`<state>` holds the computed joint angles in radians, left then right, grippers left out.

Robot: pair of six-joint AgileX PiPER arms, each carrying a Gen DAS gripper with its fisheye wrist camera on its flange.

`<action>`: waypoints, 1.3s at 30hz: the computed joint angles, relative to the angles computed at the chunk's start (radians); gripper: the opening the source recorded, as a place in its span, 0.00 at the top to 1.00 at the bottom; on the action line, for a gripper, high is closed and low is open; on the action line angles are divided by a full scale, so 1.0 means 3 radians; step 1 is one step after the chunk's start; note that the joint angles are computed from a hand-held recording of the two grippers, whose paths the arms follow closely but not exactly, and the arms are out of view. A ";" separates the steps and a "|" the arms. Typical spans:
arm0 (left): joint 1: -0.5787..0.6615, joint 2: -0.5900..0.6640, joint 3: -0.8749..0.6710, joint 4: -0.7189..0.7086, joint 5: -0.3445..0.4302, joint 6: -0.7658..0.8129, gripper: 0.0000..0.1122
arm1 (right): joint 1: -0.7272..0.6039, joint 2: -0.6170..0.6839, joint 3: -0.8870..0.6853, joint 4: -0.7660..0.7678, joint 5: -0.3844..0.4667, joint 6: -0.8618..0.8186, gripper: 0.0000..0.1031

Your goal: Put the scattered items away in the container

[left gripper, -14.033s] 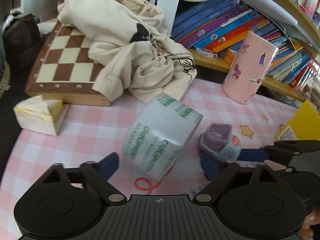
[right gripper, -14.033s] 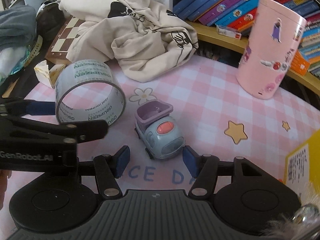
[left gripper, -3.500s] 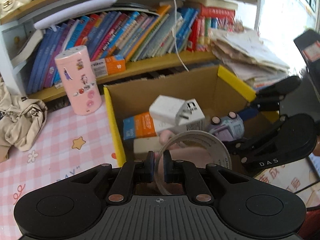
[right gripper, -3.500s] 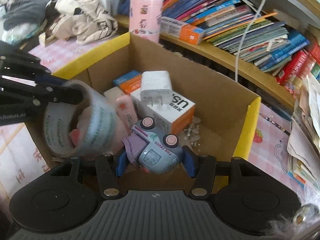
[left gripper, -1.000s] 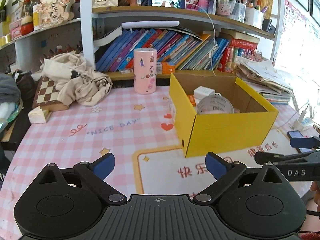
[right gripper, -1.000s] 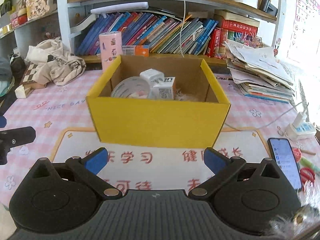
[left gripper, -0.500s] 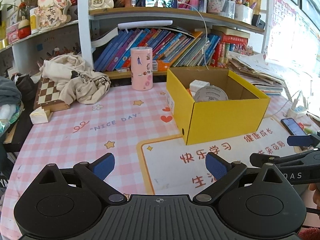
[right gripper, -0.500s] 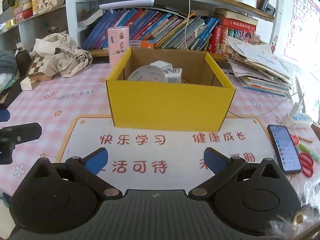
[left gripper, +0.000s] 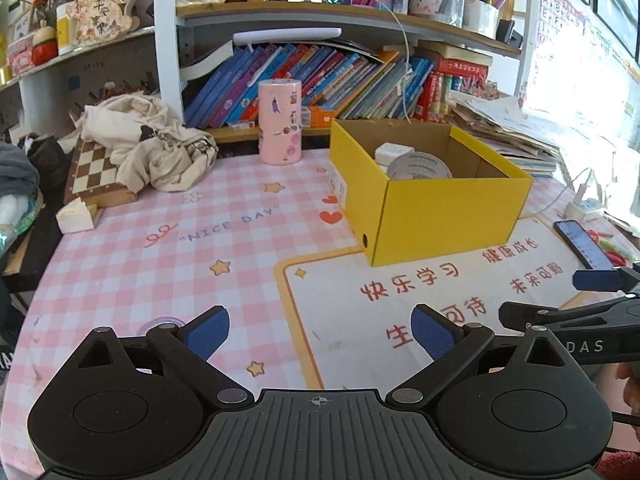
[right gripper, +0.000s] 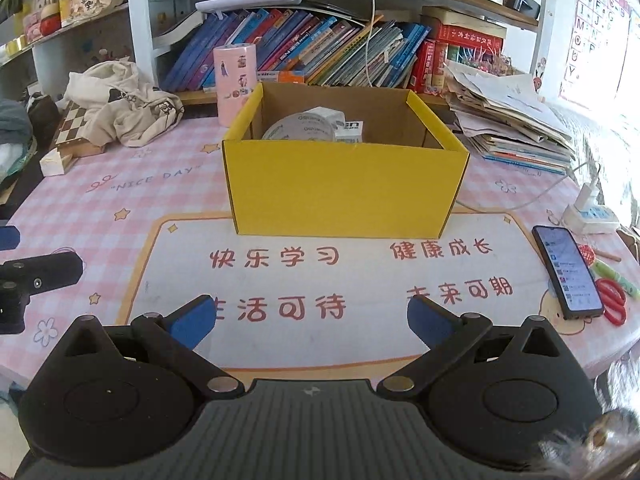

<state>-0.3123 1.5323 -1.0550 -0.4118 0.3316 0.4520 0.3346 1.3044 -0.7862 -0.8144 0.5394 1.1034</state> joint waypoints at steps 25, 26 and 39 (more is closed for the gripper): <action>0.0140 -0.0132 0.0148 -0.0397 0.0041 0.0393 0.08 | 0.0059 -0.0061 0.0073 -0.0061 -0.0022 0.0007 0.00; 0.0147 -0.0131 0.0147 -0.0431 0.0050 0.0427 0.08 | 0.0063 -0.0061 0.0072 -0.0065 -0.0015 0.0012 0.00; 0.0174 -0.0125 0.0142 -0.0511 0.0104 0.0469 0.08 | 0.0255 -0.0021 0.0026 -0.0191 0.0166 0.0278 0.00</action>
